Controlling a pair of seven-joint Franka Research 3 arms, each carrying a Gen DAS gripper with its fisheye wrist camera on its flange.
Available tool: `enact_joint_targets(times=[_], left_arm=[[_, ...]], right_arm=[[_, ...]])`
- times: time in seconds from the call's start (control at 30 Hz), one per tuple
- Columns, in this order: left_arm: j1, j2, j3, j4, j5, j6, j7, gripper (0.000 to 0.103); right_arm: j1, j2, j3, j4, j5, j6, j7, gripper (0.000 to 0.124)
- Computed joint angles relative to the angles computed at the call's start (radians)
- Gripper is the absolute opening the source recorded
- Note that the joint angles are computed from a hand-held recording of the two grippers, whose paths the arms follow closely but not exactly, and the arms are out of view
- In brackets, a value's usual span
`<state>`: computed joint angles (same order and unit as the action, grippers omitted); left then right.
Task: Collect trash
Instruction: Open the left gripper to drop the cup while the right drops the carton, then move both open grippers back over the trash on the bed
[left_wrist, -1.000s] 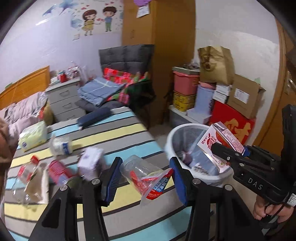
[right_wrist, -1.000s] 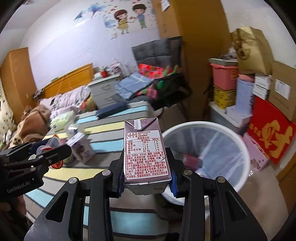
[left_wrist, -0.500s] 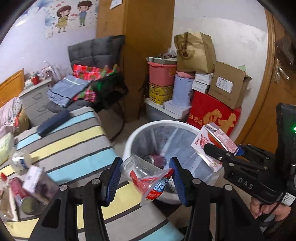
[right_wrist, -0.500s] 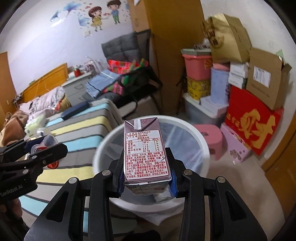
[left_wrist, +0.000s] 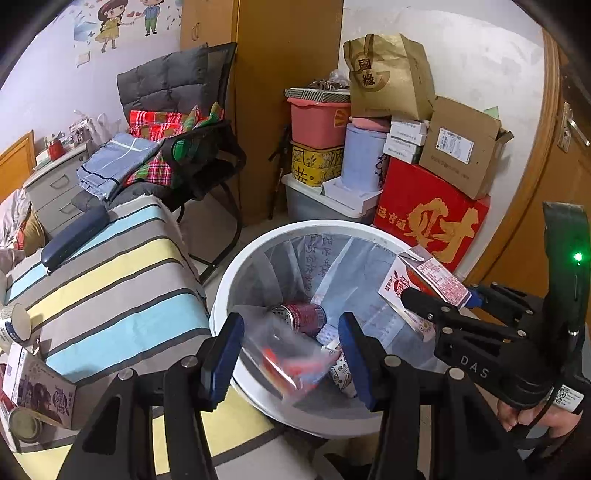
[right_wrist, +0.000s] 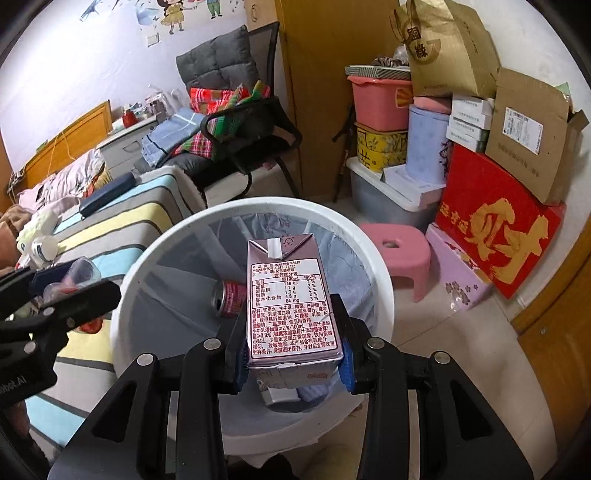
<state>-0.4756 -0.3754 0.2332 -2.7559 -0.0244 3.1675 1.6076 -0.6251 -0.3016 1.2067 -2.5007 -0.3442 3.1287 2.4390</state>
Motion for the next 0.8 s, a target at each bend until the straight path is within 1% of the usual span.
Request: enact_joint_targets(times=[0.07,0.1,0.17,0.2,0.23,0.27,0.3,0.33,0.4,0.43,0.53,0.67,0.8], left_arm=[[-0.052,-0.001,0.049,0.003,-0.018,-0.001,0.021,0.055],[-0.059,-0.001,0.055,0.004,-0.023,0.0,0.025,0.061],[-0.028,-0.003,0.024,-0.001,-0.02,0.007,0.015,0.066],[-0.031,-0.006,0.027,-0.003,-0.019,0.01,0.016,0.066],[-0.048,-0.011,0.046,-0.003,-0.021,0.007,0.022,0.066],[-0.048,-0.016,0.049,-0.005,-0.022,0.005,0.022,0.066],[-0.025,-0.02,0.029,-0.008,-0.018,0.005,0.014,0.066],[-0.012,-0.025,0.017,-0.012,-0.013,0.005,0.009,0.066],[-0.002,-0.042,0.015,-0.022,-0.006,0.005,0.006,0.066],[0.009,-0.051,0.009,-0.026,-0.004,0.004,-0.001,0.066],[0.008,-0.087,0.023,-0.045,0.0,-0.003,-0.002,0.066],[0.073,-0.147,-0.016,-0.082,0.025,-0.006,-0.019,0.066],[0.108,-0.206,-0.019,-0.118,0.043,-0.009,-0.036,0.066]], right_arm=[[-0.007,0.001,0.004,0.002,-0.006,0.0,-0.004,0.039],[-0.009,0.002,0.004,0.002,-0.008,0.0,-0.007,0.041],[-0.003,0.006,-0.004,-0.003,-0.005,0.011,-0.008,0.06],[-0.004,0.005,-0.004,-0.004,-0.002,0.017,-0.008,0.063],[-0.004,0.002,-0.005,-0.006,0.002,0.023,-0.01,0.063],[-0.003,0.002,-0.005,-0.008,0.006,0.03,-0.016,0.063],[0.004,-0.01,-0.009,-0.011,0.014,0.03,-0.02,0.063],[-0.011,-0.024,0.009,-0.009,0.021,0.026,-0.017,0.063],[-0.02,-0.045,0.021,-0.01,0.037,0.024,-0.017,0.063],[-0.01,-0.043,0.013,-0.013,0.048,0.028,-0.021,0.063],[0.018,-0.047,-0.008,-0.023,0.074,0.04,-0.028,0.063],[0.036,-0.078,-0.009,-0.033,0.108,0.056,-0.033,0.063],[0.053,-0.087,-0.009,-0.037,0.143,0.072,-0.049,0.063]])
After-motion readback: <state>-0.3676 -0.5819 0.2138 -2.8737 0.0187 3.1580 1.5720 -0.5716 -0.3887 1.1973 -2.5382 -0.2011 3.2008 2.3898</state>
